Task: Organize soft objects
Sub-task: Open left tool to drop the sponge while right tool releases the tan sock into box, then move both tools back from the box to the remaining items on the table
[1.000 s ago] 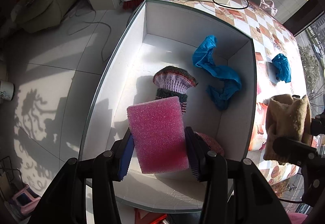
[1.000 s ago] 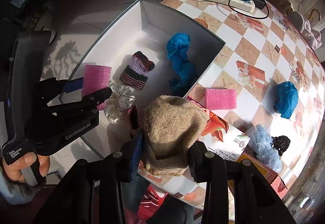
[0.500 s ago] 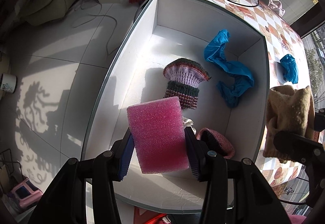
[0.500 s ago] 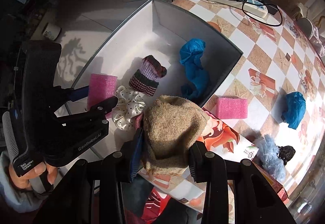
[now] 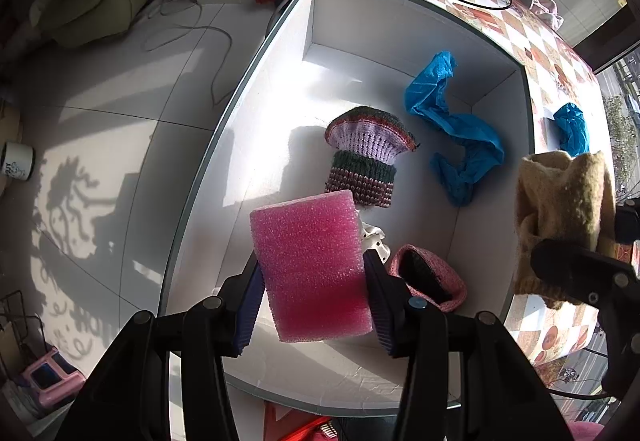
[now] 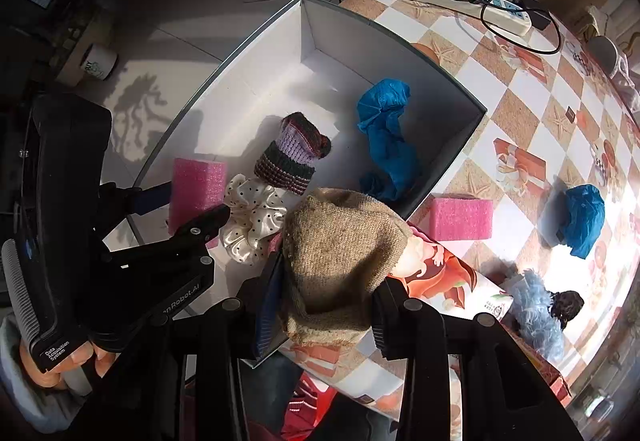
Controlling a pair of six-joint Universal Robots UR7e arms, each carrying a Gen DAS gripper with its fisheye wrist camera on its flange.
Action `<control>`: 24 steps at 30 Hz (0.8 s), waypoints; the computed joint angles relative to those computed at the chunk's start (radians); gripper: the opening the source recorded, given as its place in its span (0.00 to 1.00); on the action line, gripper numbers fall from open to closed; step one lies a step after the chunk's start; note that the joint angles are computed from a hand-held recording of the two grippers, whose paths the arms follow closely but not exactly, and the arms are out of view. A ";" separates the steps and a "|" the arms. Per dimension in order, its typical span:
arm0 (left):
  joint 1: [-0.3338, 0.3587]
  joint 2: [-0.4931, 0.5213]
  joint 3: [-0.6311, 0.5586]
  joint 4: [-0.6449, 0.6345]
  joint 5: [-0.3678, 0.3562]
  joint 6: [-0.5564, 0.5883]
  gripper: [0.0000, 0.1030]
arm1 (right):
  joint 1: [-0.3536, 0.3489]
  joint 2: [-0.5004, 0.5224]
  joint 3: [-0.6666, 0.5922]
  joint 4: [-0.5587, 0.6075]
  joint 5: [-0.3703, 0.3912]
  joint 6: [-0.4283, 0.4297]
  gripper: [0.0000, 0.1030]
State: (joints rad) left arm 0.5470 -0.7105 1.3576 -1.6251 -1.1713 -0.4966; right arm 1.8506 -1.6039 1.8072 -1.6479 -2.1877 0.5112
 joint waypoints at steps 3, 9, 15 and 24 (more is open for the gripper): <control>0.000 0.000 -0.001 0.002 -0.001 0.001 0.51 | 0.000 0.006 -0.001 0.000 0.000 0.001 0.40; 0.002 -0.004 0.004 -0.004 -0.008 0.002 0.53 | -0.002 0.010 0.000 -0.003 0.002 0.005 0.40; 0.003 -0.010 0.011 -0.007 -0.020 -0.003 0.77 | -0.001 0.015 -0.005 0.002 0.002 0.013 0.45; 0.010 0.004 -0.010 0.045 -0.056 -0.026 0.85 | 0.001 0.006 -0.013 0.017 -0.018 0.070 0.81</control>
